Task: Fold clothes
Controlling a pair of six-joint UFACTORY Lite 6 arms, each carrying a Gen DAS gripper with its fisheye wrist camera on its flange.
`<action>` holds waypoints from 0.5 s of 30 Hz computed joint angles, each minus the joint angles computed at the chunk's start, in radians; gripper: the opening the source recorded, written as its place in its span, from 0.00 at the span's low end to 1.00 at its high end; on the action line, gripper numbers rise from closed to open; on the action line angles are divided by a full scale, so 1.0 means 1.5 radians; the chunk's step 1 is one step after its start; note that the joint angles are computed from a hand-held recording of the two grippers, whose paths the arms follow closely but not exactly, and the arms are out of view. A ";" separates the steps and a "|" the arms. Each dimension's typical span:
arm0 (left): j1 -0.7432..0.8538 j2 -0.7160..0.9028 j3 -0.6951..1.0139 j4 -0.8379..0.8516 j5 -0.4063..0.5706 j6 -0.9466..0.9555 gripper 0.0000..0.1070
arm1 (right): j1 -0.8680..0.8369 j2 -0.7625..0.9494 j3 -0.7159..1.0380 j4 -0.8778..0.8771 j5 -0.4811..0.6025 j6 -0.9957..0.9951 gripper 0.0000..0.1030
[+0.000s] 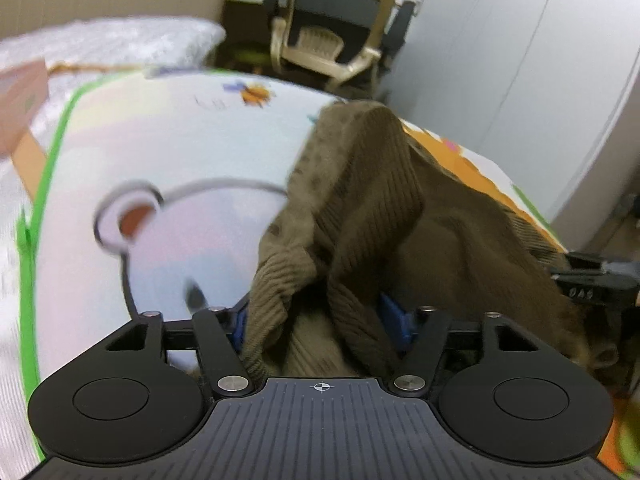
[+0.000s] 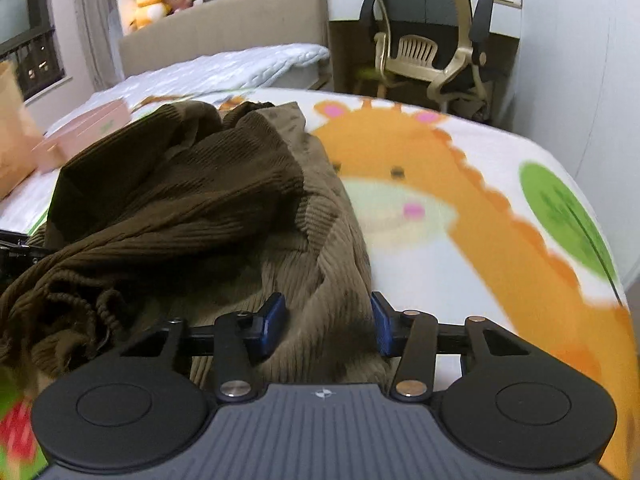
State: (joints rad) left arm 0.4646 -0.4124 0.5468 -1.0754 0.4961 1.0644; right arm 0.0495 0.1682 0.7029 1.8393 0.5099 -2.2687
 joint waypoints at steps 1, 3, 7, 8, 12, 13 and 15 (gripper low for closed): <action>-0.002 -0.052 -0.028 0.047 0.026 -0.046 0.61 | -0.028 -0.040 -0.042 -0.030 0.010 0.006 0.45; -0.010 -0.167 -0.085 0.133 0.085 -0.132 0.61 | -0.094 -0.114 -0.114 -0.106 0.037 0.037 0.45; -0.016 -0.356 -0.158 0.223 0.204 -0.235 0.65 | -0.179 -0.229 -0.202 -0.214 0.067 0.104 0.45; -0.016 -0.382 -0.167 0.230 0.221 -0.245 0.66 | -0.185 -0.243 -0.209 -0.229 0.066 0.117 0.45; -0.005 -0.439 -0.190 0.240 0.252 -0.253 0.68 | -0.192 -0.318 -0.236 -0.278 0.059 0.167 0.45; -0.017 -0.435 -0.191 0.242 0.239 -0.261 0.68 | -0.193 -0.340 -0.241 -0.284 0.060 0.175 0.45; -0.034 -0.446 -0.194 0.255 0.231 -0.285 0.69 | -0.205 -0.383 -0.247 -0.285 0.088 0.172 0.45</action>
State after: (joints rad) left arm 0.4138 -1.0812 0.2552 -0.6934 0.8430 0.6374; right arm -0.2584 -0.4059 0.3331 1.4121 0.6424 -2.0109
